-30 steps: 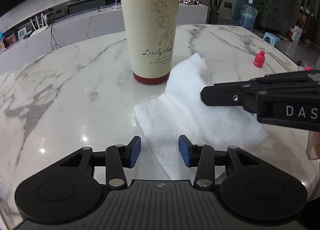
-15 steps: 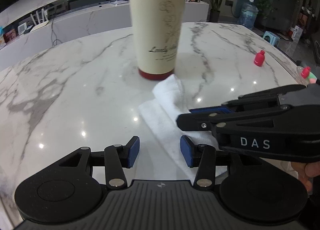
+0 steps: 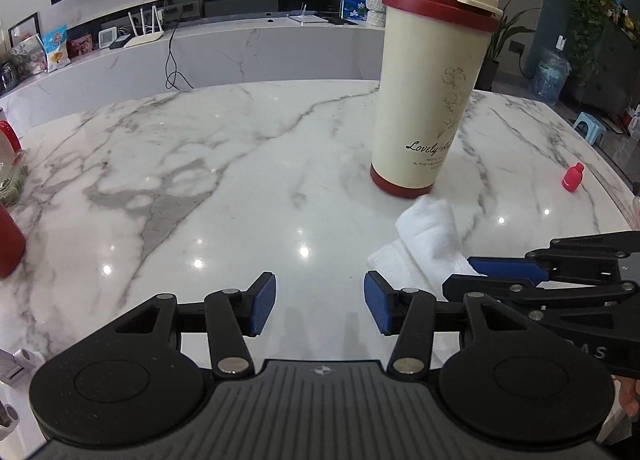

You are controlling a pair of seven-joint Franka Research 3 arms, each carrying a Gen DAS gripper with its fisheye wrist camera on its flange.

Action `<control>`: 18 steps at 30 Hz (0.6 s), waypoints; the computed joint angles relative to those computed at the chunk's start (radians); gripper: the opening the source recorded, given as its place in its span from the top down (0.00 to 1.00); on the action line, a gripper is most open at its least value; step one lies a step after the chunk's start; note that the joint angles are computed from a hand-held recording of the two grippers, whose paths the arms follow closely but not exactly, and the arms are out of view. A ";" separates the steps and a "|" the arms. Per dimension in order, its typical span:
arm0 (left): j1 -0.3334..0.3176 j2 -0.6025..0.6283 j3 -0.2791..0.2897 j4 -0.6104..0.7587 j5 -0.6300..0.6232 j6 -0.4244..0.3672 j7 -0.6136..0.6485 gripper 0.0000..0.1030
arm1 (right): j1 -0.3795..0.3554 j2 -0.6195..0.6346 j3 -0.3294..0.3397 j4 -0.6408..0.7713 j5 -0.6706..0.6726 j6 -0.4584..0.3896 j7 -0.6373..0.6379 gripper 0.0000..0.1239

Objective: Clean container
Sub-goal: 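Pinch the middle of the towel with the right tool and lift it, then lower the towel and open the right tool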

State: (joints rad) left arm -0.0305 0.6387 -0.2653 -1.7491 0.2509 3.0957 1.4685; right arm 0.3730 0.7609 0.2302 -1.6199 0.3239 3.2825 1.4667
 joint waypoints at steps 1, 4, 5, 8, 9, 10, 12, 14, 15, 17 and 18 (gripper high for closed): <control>-0.005 -0.001 0.005 -0.001 0.001 0.004 -0.004 0.54 | -0.018 -0.003 0.023 -0.008 -0.007 0.013 -0.008 0.66; -0.025 -0.006 0.033 -0.006 0.005 0.028 -0.030 0.54 | -0.042 -0.011 0.055 -0.027 -0.016 0.043 -0.012 0.66; -0.032 -0.009 0.044 -0.009 0.007 0.038 -0.042 0.54 | -0.035 -0.016 0.046 -0.033 -0.012 0.054 -0.007 0.66; -0.048 -0.011 0.069 -0.013 0.015 0.069 -0.075 0.54 | 0.036 -0.033 -0.044 -0.043 0.032 0.072 0.033 0.66; -0.047 -0.010 0.069 -0.014 0.019 0.079 -0.083 0.54 | 0.080 -0.037 -0.099 -0.041 0.055 0.063 0.048 0.66; -0.044 -0.009 0.066 -0.015 0.023 0.088 -0.088 0.54 | 0.135 -0.038 -0.164 -0.038 0.079 0.051 0.064 0.66; -0.034 -0.007 0.054 -0.015 0.034 0.098 -0.091 0.54 | 0.227 -0.034 -0.275 -0.030 0.108 0.016 0.094 0.65; -0.028 -0.004 0.045 -0.011 0.043 0.096 -0.092 0.54 | 0.259 -0.027 -0.312 -0.022 0.102 -0.007 0.114 0.61; -0.025 -0.003 0.041 -0.010 0.047 0.093 -0.092 0.54 | 0.259 -0.023 -0.311 -0.018 0.092 -0.014 0.118 0.59; -0.020 -0.001 0.034 -0.007 0.052 0.086 -0.092 0.54 | 0.270 -0.012 -0.318 -0.006 0.074 -0.029 0.130 0.53; -0.017 0.000 0.030 -0.006 0.053 0.085 -0.091 0.54 | 0.286 -0.005 -0.336 0.002 0.066 -0.040 0.140 0.53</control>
State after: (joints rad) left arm -0.0479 0.6391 -0.2355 -1.7549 0.3042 3.1804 1.3779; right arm 0.6590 0.7558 -0.1060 -1.6181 0.3904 3.2427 1.6072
